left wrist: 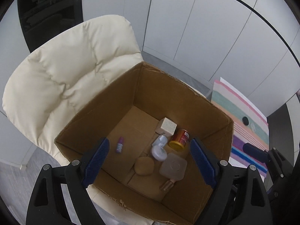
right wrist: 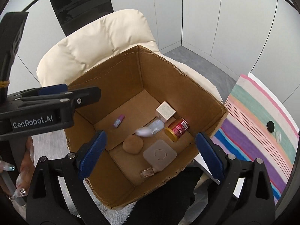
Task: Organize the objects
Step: 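Withdraw both tools from the box back over the striped cloth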
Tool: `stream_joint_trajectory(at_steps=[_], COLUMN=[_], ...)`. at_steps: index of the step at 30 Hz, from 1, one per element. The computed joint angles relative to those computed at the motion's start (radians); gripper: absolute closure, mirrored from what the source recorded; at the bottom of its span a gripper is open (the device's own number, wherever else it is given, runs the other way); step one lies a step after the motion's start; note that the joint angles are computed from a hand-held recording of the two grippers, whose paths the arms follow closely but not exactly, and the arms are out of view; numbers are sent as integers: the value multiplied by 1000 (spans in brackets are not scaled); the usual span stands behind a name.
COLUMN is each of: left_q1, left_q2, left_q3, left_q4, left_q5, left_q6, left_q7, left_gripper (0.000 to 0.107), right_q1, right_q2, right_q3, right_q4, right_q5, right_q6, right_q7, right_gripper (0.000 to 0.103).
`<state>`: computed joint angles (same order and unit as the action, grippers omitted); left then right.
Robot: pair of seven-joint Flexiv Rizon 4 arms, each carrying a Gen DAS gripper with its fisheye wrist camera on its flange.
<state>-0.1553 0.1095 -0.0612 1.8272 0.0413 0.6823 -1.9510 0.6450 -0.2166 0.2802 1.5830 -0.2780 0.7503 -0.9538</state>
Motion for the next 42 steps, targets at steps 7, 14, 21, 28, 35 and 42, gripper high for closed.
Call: stream_joint_trajectory(at_steps=[7, 14, 21, 28, 35, 42], left_q1=[-10, -29, -64, -127, -206, -267], left_q2=[2, -10, -70, -159, -239, -318], left_q3=[-10, -24, -45, -73, -96, -125], left_q4=[2, -6, -55, -137, -216, -283], left_q5=[25, 39, -3, -38, -41, -178], left_q6=[29, 76, 102, 130, 177, 188], left_q7=[16, 41, 95, 138, 203, 269], left_gripper=[18, 18, 18, 18, 18, 17], right_q1=[-14, -45, -92, -161, -256, -346], right_q2=[23, 70, 145, 251, 389, 514], right_q3=[-2, -9, -11, -14, -21, -32], right_q4=[28, 76, 146, 240, 355, 452], right_q5=[4, 8, -9, -16, 13, 32], right_q6=[18, 42, 57, 26, 1, -14], right_q7=[17, 74, 135, 201, 271, 319], right_gripper=[5, 5, 5, 5, 5, 5])
